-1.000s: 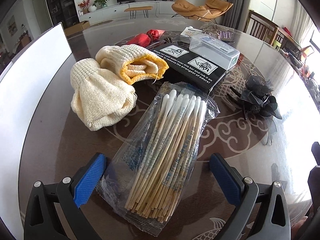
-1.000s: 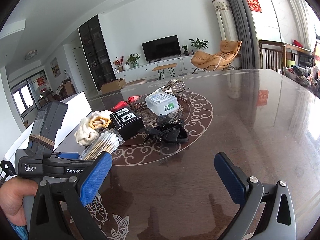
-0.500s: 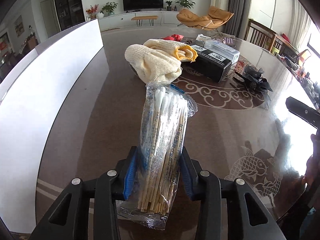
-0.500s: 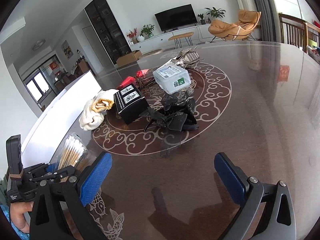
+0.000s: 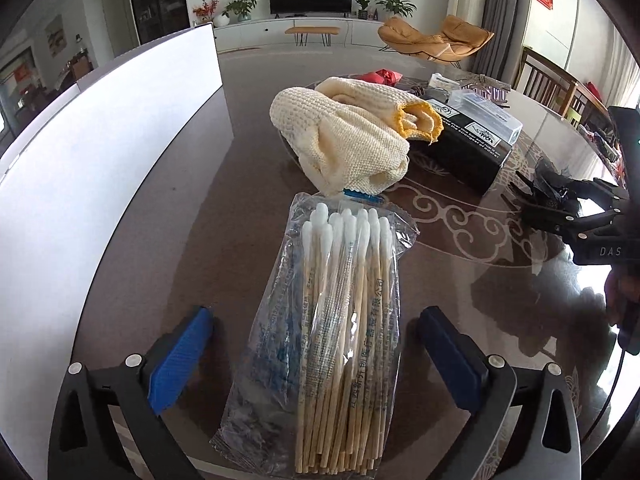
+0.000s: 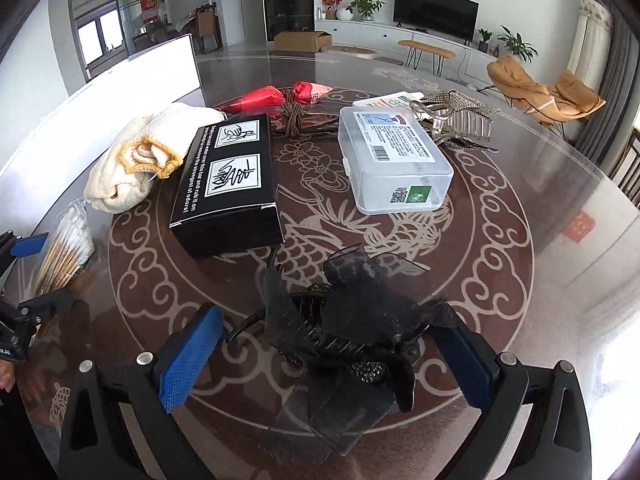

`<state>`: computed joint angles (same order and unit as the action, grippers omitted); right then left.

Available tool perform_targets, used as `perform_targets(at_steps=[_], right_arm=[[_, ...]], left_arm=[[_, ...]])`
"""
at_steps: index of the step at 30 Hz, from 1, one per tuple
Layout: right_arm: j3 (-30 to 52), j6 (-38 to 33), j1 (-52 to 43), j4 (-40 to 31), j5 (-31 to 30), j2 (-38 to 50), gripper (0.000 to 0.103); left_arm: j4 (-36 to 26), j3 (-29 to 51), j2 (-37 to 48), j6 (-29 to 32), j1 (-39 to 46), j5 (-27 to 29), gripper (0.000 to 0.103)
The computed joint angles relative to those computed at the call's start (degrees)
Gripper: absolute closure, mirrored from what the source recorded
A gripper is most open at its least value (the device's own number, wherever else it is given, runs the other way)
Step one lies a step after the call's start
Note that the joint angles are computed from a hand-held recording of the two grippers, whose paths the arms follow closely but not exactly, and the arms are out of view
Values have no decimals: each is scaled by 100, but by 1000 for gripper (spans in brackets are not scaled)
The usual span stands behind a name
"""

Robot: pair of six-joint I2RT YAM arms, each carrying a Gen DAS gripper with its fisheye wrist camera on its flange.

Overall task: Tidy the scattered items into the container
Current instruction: 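Move left gripper to the cotton swab bag while right gripper grasps the black mesh bow, then close left gripper on the swab bag and lift while right gripper lifts the bow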

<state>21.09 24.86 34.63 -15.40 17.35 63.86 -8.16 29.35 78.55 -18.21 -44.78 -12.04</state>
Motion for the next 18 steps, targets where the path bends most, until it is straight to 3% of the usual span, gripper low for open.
perform_targets(at_steps=[2, 3, 7, 12, 16, 18], right_arm=[[-135, -18, -38, 137, -154, -313, 22], [-175, 1, -71, 172, -276, -400, 22], [-204, 600, 730, -158, 106, -623, 22], [3, 2116, 2418, -964, 1146, -317, 22], [147, 2496, 2702, -1249, 1356, -128, 20], [96, 2493, 2607, -1228, 1279, -186, 11]], left_arm=[[36, 19, 42, 12, 32, 1, 0], [46, 15, 43, 3, 30, -9, 0], [113, -10, 60, 21, 44, 6, 0], [153, 51, 160, 21, 52, -2, 0], [163, 68, 181, 29, 62, 4, 0], [174, 53, 167, 30, 55, 0, 0]])
